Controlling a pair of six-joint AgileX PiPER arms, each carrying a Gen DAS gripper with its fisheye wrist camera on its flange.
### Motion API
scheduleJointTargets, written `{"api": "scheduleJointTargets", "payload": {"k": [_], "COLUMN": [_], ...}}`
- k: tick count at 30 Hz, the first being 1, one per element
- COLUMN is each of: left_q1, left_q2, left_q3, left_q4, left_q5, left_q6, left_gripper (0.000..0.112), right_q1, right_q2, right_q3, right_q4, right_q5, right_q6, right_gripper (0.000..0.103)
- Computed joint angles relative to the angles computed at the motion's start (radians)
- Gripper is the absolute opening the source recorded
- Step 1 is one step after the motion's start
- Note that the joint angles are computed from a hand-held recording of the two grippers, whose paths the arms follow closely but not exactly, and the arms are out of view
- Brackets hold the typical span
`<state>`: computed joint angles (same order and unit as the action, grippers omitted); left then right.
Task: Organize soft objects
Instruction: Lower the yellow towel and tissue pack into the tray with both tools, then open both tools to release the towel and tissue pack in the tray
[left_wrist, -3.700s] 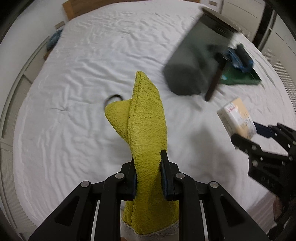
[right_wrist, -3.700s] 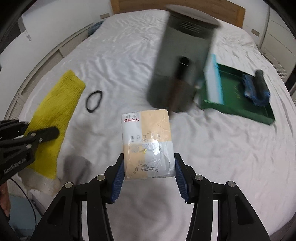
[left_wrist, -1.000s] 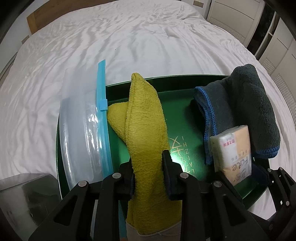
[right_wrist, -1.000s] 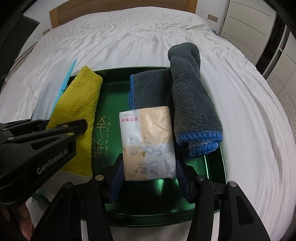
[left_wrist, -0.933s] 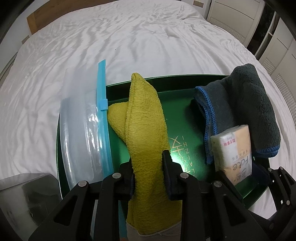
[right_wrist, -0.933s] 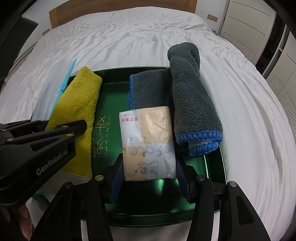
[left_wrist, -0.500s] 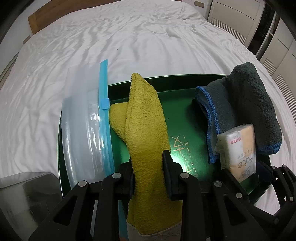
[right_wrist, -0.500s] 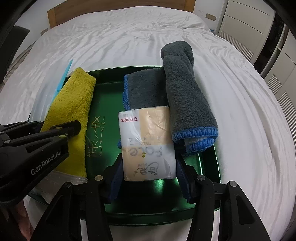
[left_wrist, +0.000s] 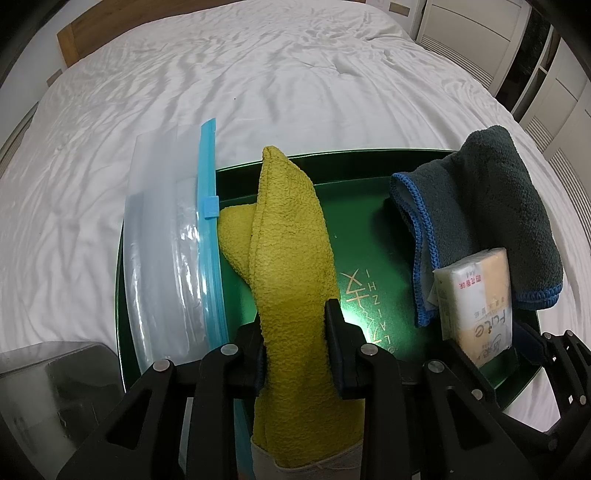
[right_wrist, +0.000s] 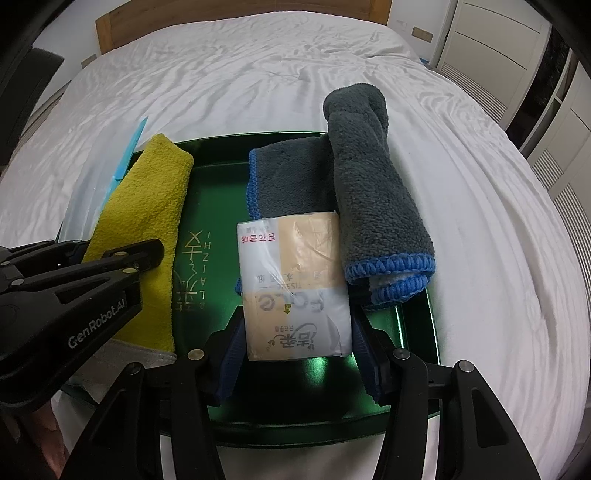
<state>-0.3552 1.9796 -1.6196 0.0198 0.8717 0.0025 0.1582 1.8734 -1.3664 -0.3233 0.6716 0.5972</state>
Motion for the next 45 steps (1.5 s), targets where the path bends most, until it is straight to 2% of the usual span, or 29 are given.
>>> {"api": "scheduleJointTargets", "payload": {"k": [6,11,15,22,25,28,35,45], "left_q1": [0.002,-0.002,-0.003,-0.025,-0.029,-0.035,-0.031,-0.048], "left_q2": [-0.013,-0.024,-0.037,-0.061,-0.074,-0.087,-0.116,-0.19], "left_q3": [0.015,0.017,0.006,-0.016,-0.018,-0.022,-0.041,-0.026], "left_q4": [-0.007,-0.002,-0.006,0.039,0.058,0.083,0.076,0.065], "left_q5": [-0.011,-0.015,-0.009,-0.009,-0.012,-0.018,-0.002,0.014], "left_q6": [0.01,0.003,0.006,-0.019,-0.027,-0.05,-0.054,-0.064], "left_gripper": [0.03,0.033,0.042,0.044,0.045,0.053,0.054,0.054], "right_q1": [0.007,0.018,0.033,0.046,0.055,0.057,0.078,0.133], "right_q2": [-0.031,-0.046,-0.066,-0.105,-0.129,-0.159,-0.229,-0.339], "right_q3": [0.024,0.029,0.035,0.053,0.068,0.083,0.121,0.159], "right_q4": [-0.018,-0.027,-0.037,-0.065,-0.071,-0.062,-0.063,-0.114], "right_q5": [-0.011,-0.001,0.007,0.019,0.02,0.018,0.038,0.124], "right_q6": [0.015,0.018,0.019,0.047,0.055,0.052,0.057,0.124], "right_gripper": [0.064,0.064,0.065,0.067,0.072,0.077,0.078,0.079]}}
